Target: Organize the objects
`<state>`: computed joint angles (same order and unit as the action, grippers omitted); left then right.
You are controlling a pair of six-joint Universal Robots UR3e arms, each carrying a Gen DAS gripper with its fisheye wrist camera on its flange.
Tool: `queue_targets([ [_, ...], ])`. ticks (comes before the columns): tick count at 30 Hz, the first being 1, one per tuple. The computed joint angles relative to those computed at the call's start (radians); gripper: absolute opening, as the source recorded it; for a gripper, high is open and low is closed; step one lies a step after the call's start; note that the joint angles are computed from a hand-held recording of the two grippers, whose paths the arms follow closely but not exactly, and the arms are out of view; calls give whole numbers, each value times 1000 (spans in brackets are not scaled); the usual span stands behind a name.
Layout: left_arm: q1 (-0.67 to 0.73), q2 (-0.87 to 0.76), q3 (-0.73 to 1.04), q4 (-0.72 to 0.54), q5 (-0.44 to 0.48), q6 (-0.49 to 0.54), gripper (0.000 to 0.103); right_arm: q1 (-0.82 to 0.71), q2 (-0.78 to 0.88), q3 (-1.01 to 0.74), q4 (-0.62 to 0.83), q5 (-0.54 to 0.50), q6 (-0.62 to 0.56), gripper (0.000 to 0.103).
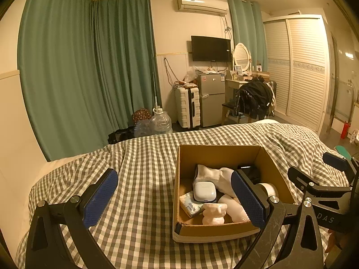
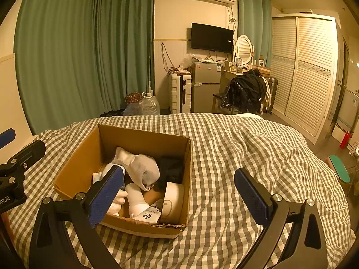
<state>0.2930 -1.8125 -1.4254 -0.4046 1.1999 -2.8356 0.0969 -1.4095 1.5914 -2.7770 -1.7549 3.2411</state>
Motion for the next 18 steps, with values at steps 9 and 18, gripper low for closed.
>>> queue_targets([
  [9,-4,-1,-4,-1,6,7,103,-3,1,-5,6,1,3,99],
  [18,-6,-4,0,-6,12,7,103,4,10,-13,17,-4,1,99],
])
